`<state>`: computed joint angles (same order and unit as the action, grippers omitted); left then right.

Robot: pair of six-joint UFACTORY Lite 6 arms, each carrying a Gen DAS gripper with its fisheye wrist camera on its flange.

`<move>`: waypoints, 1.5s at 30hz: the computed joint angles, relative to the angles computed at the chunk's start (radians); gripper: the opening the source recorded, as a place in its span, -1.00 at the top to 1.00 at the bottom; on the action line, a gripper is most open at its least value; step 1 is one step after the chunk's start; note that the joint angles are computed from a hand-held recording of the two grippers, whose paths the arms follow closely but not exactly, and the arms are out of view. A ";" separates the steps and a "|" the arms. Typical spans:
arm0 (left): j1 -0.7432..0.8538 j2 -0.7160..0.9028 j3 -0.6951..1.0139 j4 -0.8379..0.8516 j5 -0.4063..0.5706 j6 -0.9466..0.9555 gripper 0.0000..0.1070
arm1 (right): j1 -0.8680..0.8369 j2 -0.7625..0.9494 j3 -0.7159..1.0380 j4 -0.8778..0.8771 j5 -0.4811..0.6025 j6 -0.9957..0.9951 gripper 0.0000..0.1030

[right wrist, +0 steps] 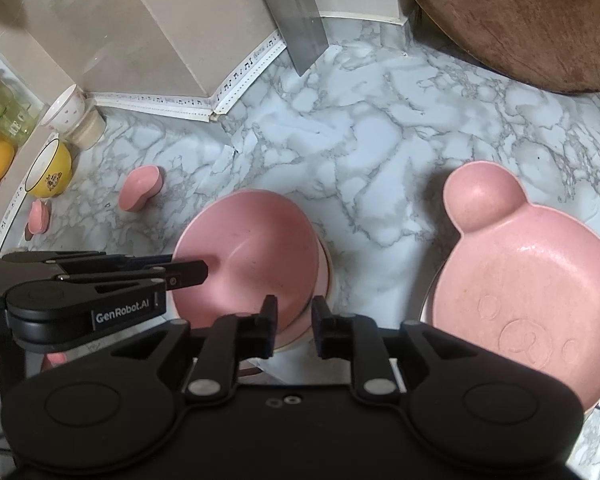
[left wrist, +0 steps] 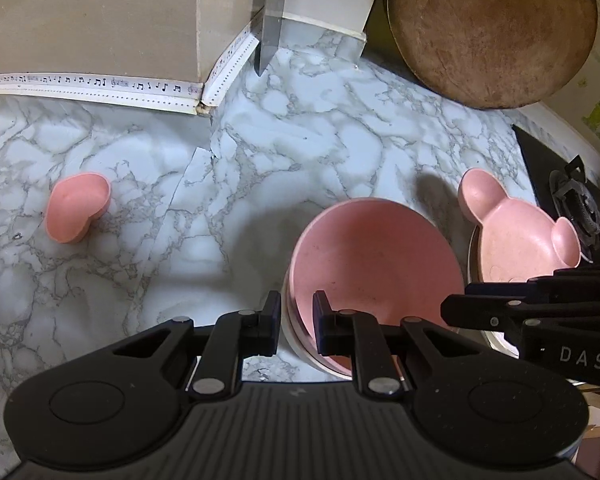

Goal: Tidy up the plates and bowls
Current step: 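Carry the large pink bowl with both grippers and lower it into the cream bowl, then open both grippers and pull back from the stacked bowls, then close both grippers on the rim of the pink heart-shaped bowl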

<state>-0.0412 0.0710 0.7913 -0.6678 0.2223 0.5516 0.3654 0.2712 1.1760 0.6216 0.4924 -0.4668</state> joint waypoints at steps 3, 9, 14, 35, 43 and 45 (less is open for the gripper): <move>0.027 -0.034 -0.014 -0.061 0.014 0.087 0.70 | 0.009 -0.018 0.001 -0.047 -0.010 0.038 0.55; 0.094 -0.093 -0.032 -0.164 0.058 0.256 0.70 | 0.048 -0.032 0.044 -0.116 -0.005 0.111 0.46; 0.185 -0.129 -0.040 -0.236 0.098 0.389 0.70 | 0.093 -0.017 0.097 -0.162 -0.008 0.173 0.37; 0.607 -0.066 0.070 -0.433 0.294 0.814 0.65 | 0.313 0.232 0.490 -0.395 0.016 0.475 -0.25; 0.705 0.052 0.152 -0.471 0.341 0.884 -0.02 | 0.354 0.380 0.691 -0.415 0.073 0.511 -0.58; 0.732 0.071 0.152 -0.546 0.337 0.950 -0.45 | 0.362 0.421 0.745 -0.429 0.079 0.523 -0.65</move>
